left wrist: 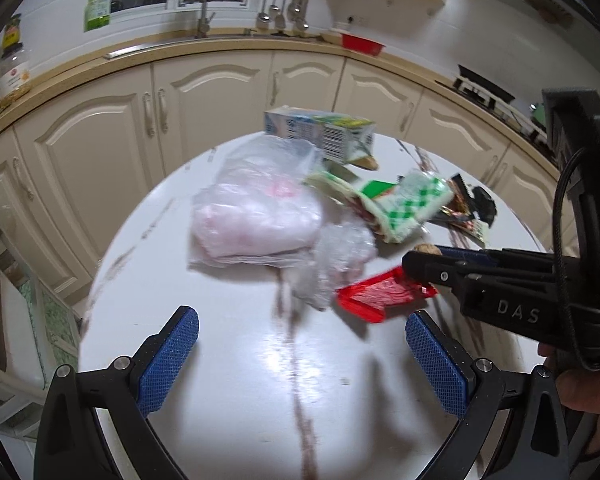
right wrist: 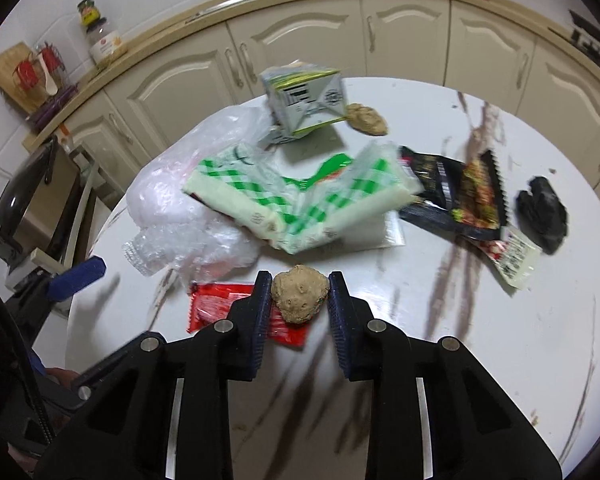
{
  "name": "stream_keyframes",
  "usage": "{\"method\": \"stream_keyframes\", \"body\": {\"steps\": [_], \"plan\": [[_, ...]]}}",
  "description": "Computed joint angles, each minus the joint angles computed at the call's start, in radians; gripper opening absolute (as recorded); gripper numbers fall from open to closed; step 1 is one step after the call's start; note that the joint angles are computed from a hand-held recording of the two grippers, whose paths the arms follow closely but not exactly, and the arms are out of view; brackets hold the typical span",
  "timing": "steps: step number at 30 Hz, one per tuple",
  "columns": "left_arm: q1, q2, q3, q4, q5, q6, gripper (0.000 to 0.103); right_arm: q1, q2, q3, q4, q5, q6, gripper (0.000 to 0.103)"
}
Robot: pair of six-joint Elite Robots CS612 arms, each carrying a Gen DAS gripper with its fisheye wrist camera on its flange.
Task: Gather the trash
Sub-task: 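Grasp the tan lump with the right tool while the left grasps the red wrapper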
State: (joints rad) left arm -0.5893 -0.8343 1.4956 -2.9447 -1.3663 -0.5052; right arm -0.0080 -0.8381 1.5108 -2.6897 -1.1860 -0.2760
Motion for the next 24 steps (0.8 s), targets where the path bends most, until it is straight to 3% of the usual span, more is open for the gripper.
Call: {"method": "stream_keyframes", "body": {"steps": [11,16,20,23,24], "plan": [[-0.005,0.064,-0.109,0.092,-0.061,0.060,0.100,-0.045,-0.010,0.030,-0.043,0.010,0.060,0.027],[-0.023,0.095,-0.174,0.165,-0.030,0.129,0.095,-0.060,-0.010,0.035,-0.053,0.018,0.076,0.027],[-0.036,0.109,-0.199,0.169,-0.011,0.195,0.065,-0.071,-0.010,0.041,-0.064,0.030,0.090,0.027],[-0.039,0.116,-0.204,0.156,-0.042,0.222,0.060,-0.079,-0.012,0.048,-0.072,0.038,0.102,0.027],[-0.040,0.115,-0.202,0.151,-0.052,0.226,0.051,-0.081,-0.013,0.051,-0.075,0.039,0.105,0.027]]}}
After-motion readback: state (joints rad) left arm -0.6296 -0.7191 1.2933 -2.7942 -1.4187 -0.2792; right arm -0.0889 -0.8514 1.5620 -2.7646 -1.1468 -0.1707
